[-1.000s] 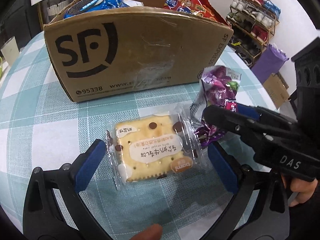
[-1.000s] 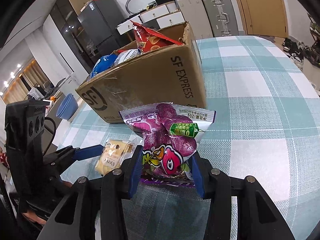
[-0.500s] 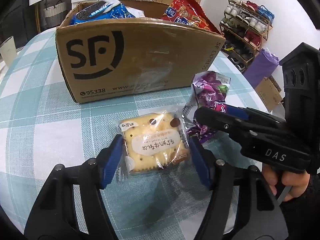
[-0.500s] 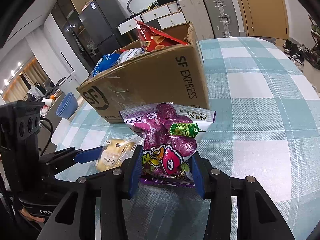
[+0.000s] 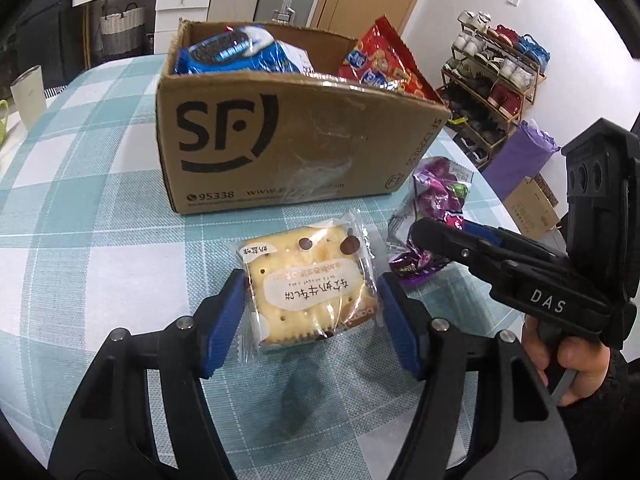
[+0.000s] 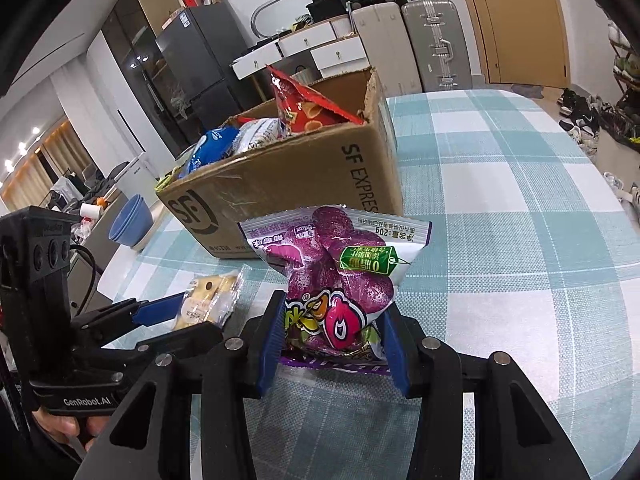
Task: Organize snacks
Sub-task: 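Carry the purple candy bag and cracker pack over the SF box with both grippers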
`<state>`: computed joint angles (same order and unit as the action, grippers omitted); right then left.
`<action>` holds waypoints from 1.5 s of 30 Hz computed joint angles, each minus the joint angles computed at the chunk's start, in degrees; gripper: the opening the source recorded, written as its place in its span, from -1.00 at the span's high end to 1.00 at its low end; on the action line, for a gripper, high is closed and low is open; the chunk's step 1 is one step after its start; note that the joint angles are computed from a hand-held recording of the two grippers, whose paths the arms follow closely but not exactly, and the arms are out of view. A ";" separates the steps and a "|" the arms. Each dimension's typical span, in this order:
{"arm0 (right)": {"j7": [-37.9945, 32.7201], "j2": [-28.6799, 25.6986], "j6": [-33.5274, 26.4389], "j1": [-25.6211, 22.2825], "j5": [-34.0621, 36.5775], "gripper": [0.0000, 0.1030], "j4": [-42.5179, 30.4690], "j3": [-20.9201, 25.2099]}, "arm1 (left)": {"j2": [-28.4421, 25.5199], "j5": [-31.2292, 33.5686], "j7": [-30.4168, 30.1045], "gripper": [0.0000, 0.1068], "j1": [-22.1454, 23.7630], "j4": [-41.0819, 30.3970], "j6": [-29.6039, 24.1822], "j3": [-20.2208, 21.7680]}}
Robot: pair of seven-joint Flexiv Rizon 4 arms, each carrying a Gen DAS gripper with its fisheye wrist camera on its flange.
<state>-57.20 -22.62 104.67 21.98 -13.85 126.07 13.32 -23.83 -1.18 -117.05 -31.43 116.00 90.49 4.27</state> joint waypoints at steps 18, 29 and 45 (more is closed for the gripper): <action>-4.34 5.36 2.88 8.73 5.91 0.13 2.58 -7.18 | 8.38 13.40 -12.55 -0.19 -3.49 0.58 -2.46 7.67; -8.58 7.87 2.93 12.56 9.38 0.13 1.81 -10.45 | 14.77 23.32 -18.89 -0.19 2.04 -1.26 -6.77 3.88; -10.48 7.49 2.06 11.43 8.52 0.13 -2.71 -10.60 | 15.48 25.70 -18.42 -0.20 9.74 -8.49 -11.87 -4.21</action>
